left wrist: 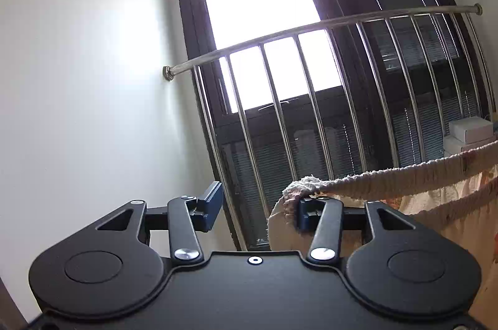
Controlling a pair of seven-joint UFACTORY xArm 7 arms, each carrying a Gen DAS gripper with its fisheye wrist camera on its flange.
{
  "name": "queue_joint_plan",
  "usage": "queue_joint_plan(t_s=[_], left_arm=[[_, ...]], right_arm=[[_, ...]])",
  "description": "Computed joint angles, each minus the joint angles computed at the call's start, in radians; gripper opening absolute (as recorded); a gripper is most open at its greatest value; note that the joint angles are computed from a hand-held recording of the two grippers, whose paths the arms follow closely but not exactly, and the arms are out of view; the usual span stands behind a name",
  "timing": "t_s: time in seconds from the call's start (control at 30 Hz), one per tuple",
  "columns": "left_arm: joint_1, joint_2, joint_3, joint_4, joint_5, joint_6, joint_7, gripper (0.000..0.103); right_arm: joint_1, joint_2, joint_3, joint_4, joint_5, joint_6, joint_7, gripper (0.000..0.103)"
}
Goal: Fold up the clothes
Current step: 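Grasp the elastic edge with the left tool while the right tool holds it, then lift the sheet by its elastic edge with both tools, stretching it apart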
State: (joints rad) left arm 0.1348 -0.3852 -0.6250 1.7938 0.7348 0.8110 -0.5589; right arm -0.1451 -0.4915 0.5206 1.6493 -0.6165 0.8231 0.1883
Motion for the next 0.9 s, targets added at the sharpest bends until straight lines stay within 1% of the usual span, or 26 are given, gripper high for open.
queue_joint_plan(t_s=[0.07,0.17,0.2,0.23,0.3,0.4,0.47,0.53,0.6,0.63,0.7,0.77,0.83,0.9], left_arm=[[-0.025,-0.014,0.022,-0.01,-0.025,-0.002,0.022,0.049],[-0.076,-0.077,0.074,-0.098,-0.084,-0.025,0.063,0.049],[-0.092,-0.104,0.093,-0.142,-0.105,-0.037,0.078,0.049],[-0.109,-0.134,0.109,-0.193,-0.128,-0.048,0.096,0.049],[-0.141,-0.192,0.137,-0.297,-0.174,-0.065,0.131,0.049],[-0.186,-0.271,0.164,-0.472,-0.246,-0.078,0.169,0.049],[-0.237,-0.308,0.179,-0.578,-0.317,-0.064,0.187,0.049],[-0.323,-0.334,0.225,-0.675,-0.405,-0.072,0.233,0.049],[-0.398,-0.351,0.254,-0.757,-0.475,-0.098,0.277,0.049],[-0.423,-0.359,0.259,-0.791,-0.5,-0.11,0.293,0.049],[-0.453,-0.362,0.259,-0.827,-0.537,-0.119,0.313,0.049],[-0.48,-0.356,0.266,-0.835,-0.57,-0.13,0.334,0.049],[-0.503,-0.355,0.272,-0.841,-0.598,-0.143,0.353,0.049],[-0.498,-0.364,0.253,-0.849,-0.591,-0.168,0.361,0.05]], right_arm=[[-0.026,0.007,0.016,0.029,-0.035,-0.018,0.009,0.047],[-0.061,-0.019,0.036,0.014,-0.08,-0.066,0.03,0.046],[-0.062,-0.033,0.035,-0.004,-0.083,-0.088,0.03,0.04],[-0.043,-0.05,0.018,-0.038,-0.071,-0.125,0.017,0.026],[-0.012,-0.089,-0.004,-0.107,-0.047,-0.189,-0.006,0.013],[0.016,-0.15,-0.011,-0.207,-0.014,-0.261,-0.039,0.011],[0.039,-0.186,-0.008,-0.267,0.013,-0.293,-0.068,0.009],[0.06,-0.212,-0.003,-0.315,0.041,-0.318,-0.1,0.008],[0.079,-0.234,0.009,-0.351,0.073,-0.331,-0.123,0.008],[0.092,-0.247,0.014,-0.373,0.09,-0.34,-0.132,0.008],[0.123,-0.266,0.014,-0.409,0.126,-0.356,-0.153,0.008],[0.152,-0.278,0.013,-0.431,0.161,-0.361,-0.173,0.006],[0.162,-0.282,0.013,-0.439,0.187,-0.369,-0.186,0.006],[0.163,-0.285,0.015,-0.439,0.205,-0.37,-0.194,0.007]])
